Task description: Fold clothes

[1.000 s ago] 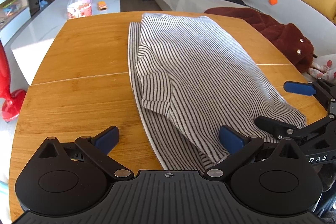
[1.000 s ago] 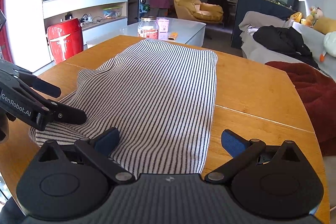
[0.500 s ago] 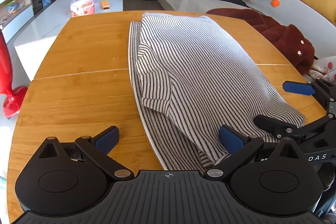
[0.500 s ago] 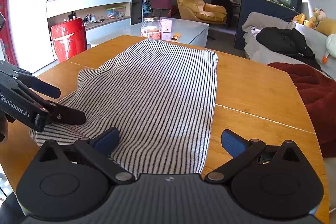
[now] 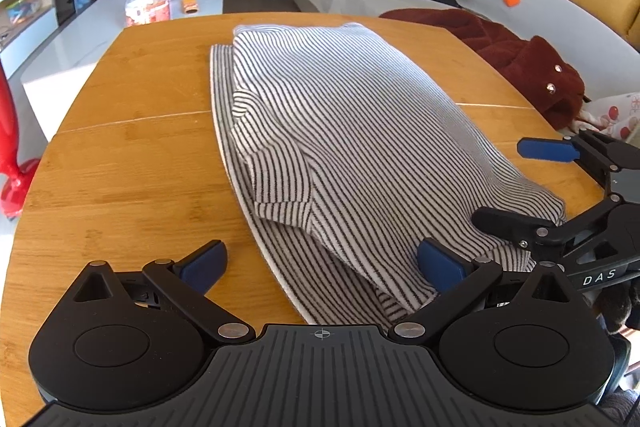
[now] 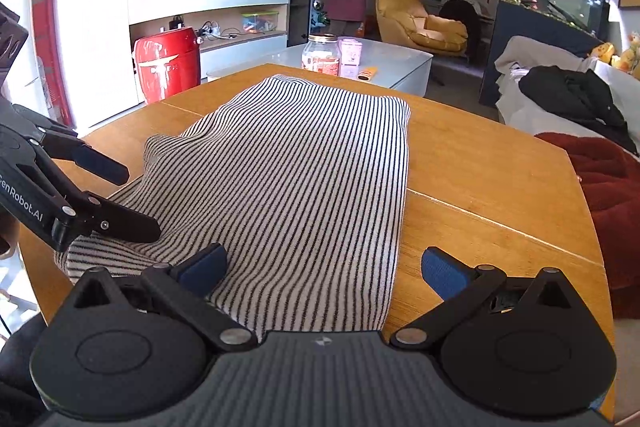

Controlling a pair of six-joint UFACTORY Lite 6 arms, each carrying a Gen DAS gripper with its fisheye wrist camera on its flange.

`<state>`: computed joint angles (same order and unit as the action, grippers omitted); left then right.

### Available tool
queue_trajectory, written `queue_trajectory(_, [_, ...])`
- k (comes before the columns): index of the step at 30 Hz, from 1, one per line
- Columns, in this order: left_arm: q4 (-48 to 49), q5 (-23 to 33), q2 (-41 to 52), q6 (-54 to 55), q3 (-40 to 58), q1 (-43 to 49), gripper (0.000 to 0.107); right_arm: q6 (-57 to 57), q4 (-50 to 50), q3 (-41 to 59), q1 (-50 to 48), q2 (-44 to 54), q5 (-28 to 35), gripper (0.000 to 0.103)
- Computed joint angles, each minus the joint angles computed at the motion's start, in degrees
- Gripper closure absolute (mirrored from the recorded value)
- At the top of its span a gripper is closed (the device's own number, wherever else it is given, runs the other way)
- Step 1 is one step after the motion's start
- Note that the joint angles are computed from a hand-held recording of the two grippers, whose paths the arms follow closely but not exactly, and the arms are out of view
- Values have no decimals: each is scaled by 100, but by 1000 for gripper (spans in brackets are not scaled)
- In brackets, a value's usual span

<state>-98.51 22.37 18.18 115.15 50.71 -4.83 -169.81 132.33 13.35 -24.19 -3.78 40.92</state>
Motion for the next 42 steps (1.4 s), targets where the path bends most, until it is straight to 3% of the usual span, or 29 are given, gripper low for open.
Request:
queue_trajectory(4, [214, 70, -347, 42, -345, -61, 4, 393, -1015, -249, -461, -717, -68, 0])
queue_trajectory(9, [-1269, -392, -1022, 1664, -931, -422, 4, 1516, -2690, -562, -1403, -1554, 791, 1])
queue_trajectory(12, [-2399, -581, -1186, 2759, -1092, -691, 4, 1437, -2492, -631, -1081, -1666, 495, 4])
queue_trajectory(14, [-3040, -653, -1236, 3382, -1146, -843, 4, 708, -1848, -654, -662, -1391, 38, 4])
queue_trajectory(17, [-3456, -653, -1324, 3787, -1217, -920, 4, 557, -1981, -739, -797, -1391, 87, 3])
queue_trajectory(20, [-3399, -622, -1356, 3727, -1240, -900, 4, 1047, -3184, -971, -1423, -2163, 542, 6])
queue_trajectory(22, [-3342, -615, -1326, 3687, -1203, -872, 4, 1458, -4171, -1147, -1872, -2800, 1004, 20])
queue_trajectory(23, [-3272, -595, -1315, 3632, -1196, -842, 4, 1674, -4579, -1222, -1899, -3084, 1081, 26])
queue_trajectory(25, [-3079, -543, -1305, 3473, -1190, -768, 4, 1781, -4882, -1311, -1665, -3242, 955, 27])
queue_trajectory(31, [-2005, -338, -1319, 2471, -1141, -493, 4, 590, -3534, -1423, -367, -2718, -124, 26])
queue_trajectory(37, [-1408, -169, -1351, 1889, -1098, -243, 4, -147, -2041, -1162, 545, -2160, -564, 27])
queue_trajectory(42, [-933, 3, -1491, 1577, -1122, -19, 4, 1918, -3106, -9, 40, -826, -216, 31])
